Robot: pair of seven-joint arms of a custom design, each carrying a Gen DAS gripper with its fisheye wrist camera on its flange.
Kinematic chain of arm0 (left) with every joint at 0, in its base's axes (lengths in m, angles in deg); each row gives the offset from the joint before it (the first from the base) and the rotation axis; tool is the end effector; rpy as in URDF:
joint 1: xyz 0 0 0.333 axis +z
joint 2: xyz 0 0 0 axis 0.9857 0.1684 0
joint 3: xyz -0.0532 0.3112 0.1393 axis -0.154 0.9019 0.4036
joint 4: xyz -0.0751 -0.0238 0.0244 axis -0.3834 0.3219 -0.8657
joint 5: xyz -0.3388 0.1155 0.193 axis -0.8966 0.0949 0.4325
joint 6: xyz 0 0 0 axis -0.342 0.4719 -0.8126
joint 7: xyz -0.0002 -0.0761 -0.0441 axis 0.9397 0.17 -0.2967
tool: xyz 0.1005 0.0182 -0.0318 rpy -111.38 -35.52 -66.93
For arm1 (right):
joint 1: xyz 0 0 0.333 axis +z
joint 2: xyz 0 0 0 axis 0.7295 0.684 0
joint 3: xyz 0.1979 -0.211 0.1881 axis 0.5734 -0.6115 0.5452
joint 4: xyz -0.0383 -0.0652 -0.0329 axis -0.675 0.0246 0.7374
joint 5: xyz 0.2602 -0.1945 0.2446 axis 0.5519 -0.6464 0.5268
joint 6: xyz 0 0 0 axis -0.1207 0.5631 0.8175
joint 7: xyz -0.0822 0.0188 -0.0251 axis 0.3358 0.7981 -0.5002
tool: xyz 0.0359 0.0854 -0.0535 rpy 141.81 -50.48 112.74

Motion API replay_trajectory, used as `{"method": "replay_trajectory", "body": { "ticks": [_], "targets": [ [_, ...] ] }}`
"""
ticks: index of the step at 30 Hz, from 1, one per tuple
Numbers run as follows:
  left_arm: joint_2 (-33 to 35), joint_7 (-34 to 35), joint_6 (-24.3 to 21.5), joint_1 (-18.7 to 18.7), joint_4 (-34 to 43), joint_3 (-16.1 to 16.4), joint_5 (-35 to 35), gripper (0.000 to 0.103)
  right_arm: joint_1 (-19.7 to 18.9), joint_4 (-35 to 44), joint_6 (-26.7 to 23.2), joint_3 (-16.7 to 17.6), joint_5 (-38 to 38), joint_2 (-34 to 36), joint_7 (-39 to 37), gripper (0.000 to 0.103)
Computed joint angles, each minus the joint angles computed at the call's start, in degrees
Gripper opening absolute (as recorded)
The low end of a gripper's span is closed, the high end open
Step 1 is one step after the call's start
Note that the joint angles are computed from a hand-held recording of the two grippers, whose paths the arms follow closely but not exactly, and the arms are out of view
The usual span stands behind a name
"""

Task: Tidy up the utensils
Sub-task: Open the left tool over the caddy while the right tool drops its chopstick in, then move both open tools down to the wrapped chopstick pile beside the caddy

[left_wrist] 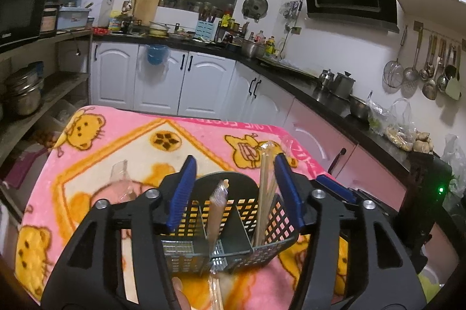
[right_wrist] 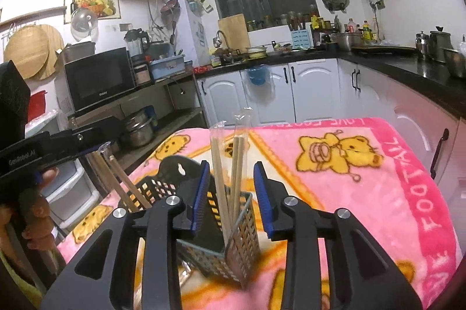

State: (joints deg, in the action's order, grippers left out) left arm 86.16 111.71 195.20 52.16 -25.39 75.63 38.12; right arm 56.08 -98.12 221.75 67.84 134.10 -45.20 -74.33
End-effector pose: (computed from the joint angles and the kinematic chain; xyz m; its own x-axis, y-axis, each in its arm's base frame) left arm 0.6437 -0.3367 0.5841 -0.2543 -0.9308 0.2625 -0.4636 -0.1209 -0.8778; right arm 0.6589 0.1097 0.5323 0.3966 -0.8959 -0.2003 -0.4236 0.0150 -0.9057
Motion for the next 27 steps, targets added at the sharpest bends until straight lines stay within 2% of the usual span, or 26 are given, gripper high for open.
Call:
{"method": "replay_trajectory", "body": {
  "ticks": [5,11,16,21,27],
  "targets": [
    [-1.60,-2.98,1.41,-1.53,-2.56,2.27,1.47,0.064,0.12,-2.36,-0.16,-0.20,0.88,-1.85,-1.17,0.040],
    [-3.58,-7.32,2.87,-3.29,-5.51,4.92,4.64,0.076,1.63,-5.12,1.53,-1.00,5.18,-4.28,-6.80,0.044],
    [-5.32,-11.46,3.86,-4.76,-7.94,7.06,8.20,0.086,2.66,-7.80,1.44,-1.77,4.19,-6.12,-6.36,0.049],
    [-7.25,-17.69,4.48,-6.26,-10.45,9.27,13.97,0.092,3.34,-10.31,1.49,-2.05,2.47,-7.54,-4.87,0.051],
    [-9.21,-25.04,4.20,-4.87,-12.68,8.47,20.97,0.092,3.95,-13.08,1.62,-2.19,0.85,-9.11,-3.62,0.051]
  ]
}}
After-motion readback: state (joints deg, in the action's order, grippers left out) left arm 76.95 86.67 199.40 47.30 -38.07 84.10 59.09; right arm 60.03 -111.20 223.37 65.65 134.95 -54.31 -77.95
